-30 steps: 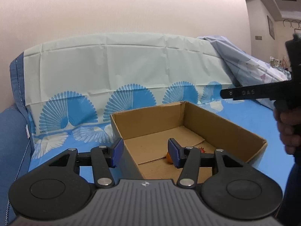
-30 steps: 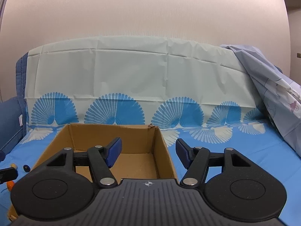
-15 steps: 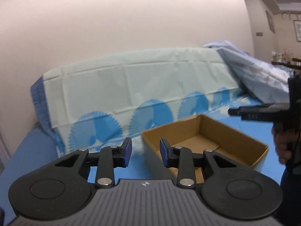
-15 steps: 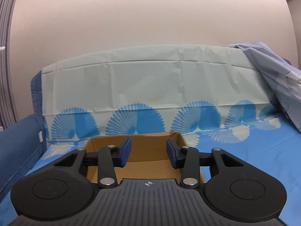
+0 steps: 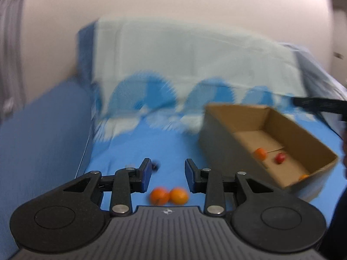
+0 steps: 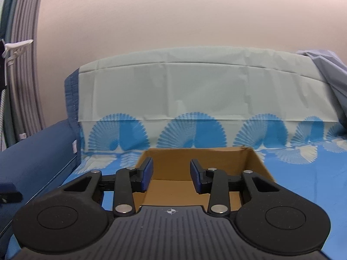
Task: Organize fruits
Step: 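Move both empty tools back from the box toward the remaining oranges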
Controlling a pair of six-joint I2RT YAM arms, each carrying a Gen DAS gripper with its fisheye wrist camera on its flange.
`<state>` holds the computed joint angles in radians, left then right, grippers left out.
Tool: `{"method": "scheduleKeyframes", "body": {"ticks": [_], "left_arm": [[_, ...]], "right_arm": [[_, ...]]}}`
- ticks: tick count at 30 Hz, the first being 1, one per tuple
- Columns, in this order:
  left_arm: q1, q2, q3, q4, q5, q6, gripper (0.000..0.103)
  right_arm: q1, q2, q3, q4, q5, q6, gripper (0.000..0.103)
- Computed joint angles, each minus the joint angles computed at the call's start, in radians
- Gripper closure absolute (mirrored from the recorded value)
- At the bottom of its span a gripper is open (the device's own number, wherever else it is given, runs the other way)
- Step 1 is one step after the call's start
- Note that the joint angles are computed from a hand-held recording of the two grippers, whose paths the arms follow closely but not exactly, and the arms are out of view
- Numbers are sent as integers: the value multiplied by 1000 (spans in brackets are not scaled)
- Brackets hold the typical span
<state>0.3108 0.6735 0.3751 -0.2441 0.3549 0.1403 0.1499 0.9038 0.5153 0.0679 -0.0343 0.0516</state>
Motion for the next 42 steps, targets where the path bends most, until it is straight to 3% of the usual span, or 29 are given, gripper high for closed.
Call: {"method": "scheduleKeyframes", "body": {"ticks": [4, 9, 19, 25, 31, 36, 42], "left_arm": [[131, 123, 16, 32, 74, -34, 66], [254, 149, 28, 28, 193, -30, 66], [203, 245, 64, 56, 139, -66, 66], [194, 299, 73, 90, 122, -93, 66], [232, 311, 72, 104, 166, -110, 66], [249, 319, 75, 114, 176, -122, 66], [267, 332, 76, 119, 184, -131, 66]], "right_arm": [[45, 18, 1, 12, 14, -1, 73], [78, 68, 11, 35, 20, -11, 73], [162, 122, 28, 37, 15, -13, 73], [325, 141, 18, 41, 1, -107, 73], [494, 251, 45, 42, 19, -154, 73], [588, 395, 99, 58, 102, -143, 73], [633, 562, 169, 60, 221, -119, 61]]}}
